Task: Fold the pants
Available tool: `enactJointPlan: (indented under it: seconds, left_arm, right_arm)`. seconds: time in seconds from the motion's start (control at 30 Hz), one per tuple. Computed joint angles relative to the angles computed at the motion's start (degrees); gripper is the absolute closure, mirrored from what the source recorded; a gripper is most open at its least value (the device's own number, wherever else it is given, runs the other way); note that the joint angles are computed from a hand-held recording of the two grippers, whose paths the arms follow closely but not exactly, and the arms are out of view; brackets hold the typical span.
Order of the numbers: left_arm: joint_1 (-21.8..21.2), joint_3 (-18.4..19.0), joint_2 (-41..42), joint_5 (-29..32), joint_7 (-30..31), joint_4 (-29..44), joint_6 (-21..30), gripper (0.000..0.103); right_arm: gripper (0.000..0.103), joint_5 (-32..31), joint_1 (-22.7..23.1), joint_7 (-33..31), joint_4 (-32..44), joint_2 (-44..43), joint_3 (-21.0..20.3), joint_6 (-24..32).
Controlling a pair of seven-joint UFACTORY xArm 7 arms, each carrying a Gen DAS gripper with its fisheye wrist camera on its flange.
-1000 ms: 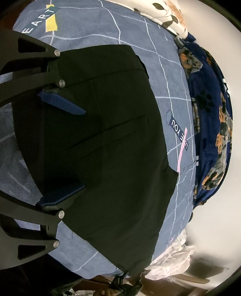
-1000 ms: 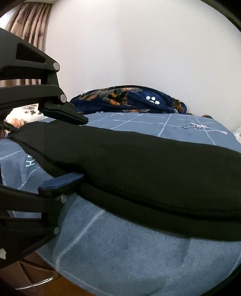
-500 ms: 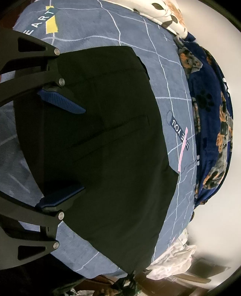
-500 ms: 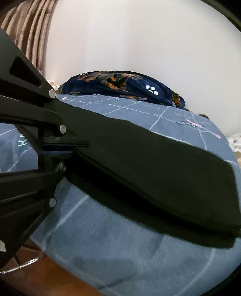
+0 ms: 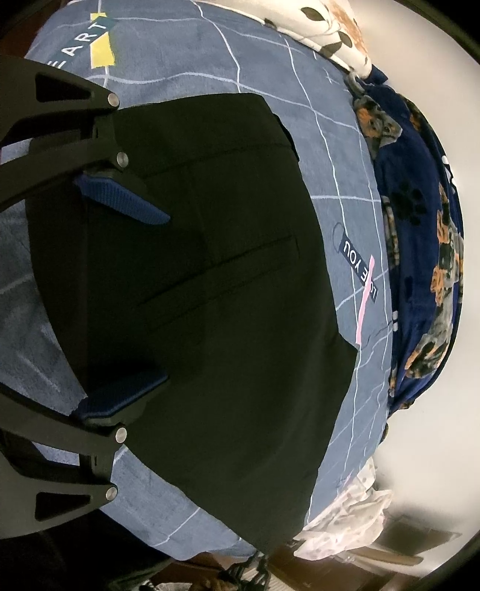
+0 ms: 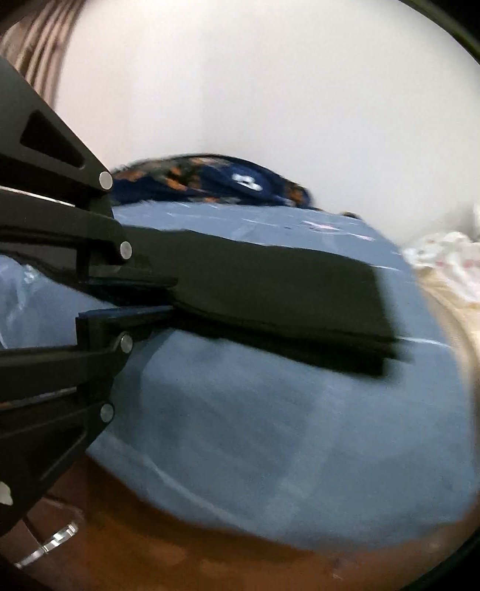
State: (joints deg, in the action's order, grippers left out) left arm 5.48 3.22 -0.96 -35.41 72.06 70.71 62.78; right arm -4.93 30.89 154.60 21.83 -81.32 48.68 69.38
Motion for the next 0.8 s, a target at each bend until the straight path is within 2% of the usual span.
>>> enactJointPlan:
  seconds: [0.1, 0.17, 0.2, 0.27, 0.4, 0.5, 0.67, 0.8]
  left_arm:
    - [-0.1, -0.1, -0.2, 0.2, 0.3, -0.4, -0.5, 0.019]
    - [-0.2, -0.1, -0.3, 0.2, 0.4, -0.5, -0.6, 0.018]
    - [-0.2, -0.1, -0.4, 0.2, 0.5, -0.6, -0.6, 0.017]
    - [-0.3, -0.1, -0.4, 0.2, 0.4, -0.7, -0.7, 0.017]
    - [-0.4, -0.1, -0.7, 0.3, 0.7, -1.1, -1.0, 0.015]
    - [-0.5, 0.0, -0.8, 0.3, 0.8, -1.2, -1.1, 0.015]
    - [-0.6, 0.1, -0.9, 0.5, 0.9, -1.3, -1.3, 0.015]
    - [-0.6, 0.1, -0.9, 0.3, 0.8, -1.3, -1.1, 0.015]
  right_arm:
    - [0.06, -0.5, 2.0, -2.4, 2.2, -2.8, -1.2, 10.6]
    - [0.053, 0.0, 3.2, -4.2, 2.4, -5.5, -2.4, 16.0]
    - [0.052, 0.4, 3.5, -4.8, 1.8, -6.9, -2.6, 16.9]
    - [0.051, 1.2, 4.5, -6.0, 0.0, -10.5, -2.9, 17.6]
    - [0.034, 1.6, 3.2, -9.7, -1.6, -13.1, -4.1, 16.3]
    - [0.033, 2.3, 0.8, -12.2, -1.2, -13.1, -4.4, 15.4]
    - [0.034, 4.1, -1.9, -12.7, -0.1, -14.8, -2.2, 16.0]
    - [0.034, 3.1, -3.8, -15.5, 1.0, -15.0, -1.7, 15.8]
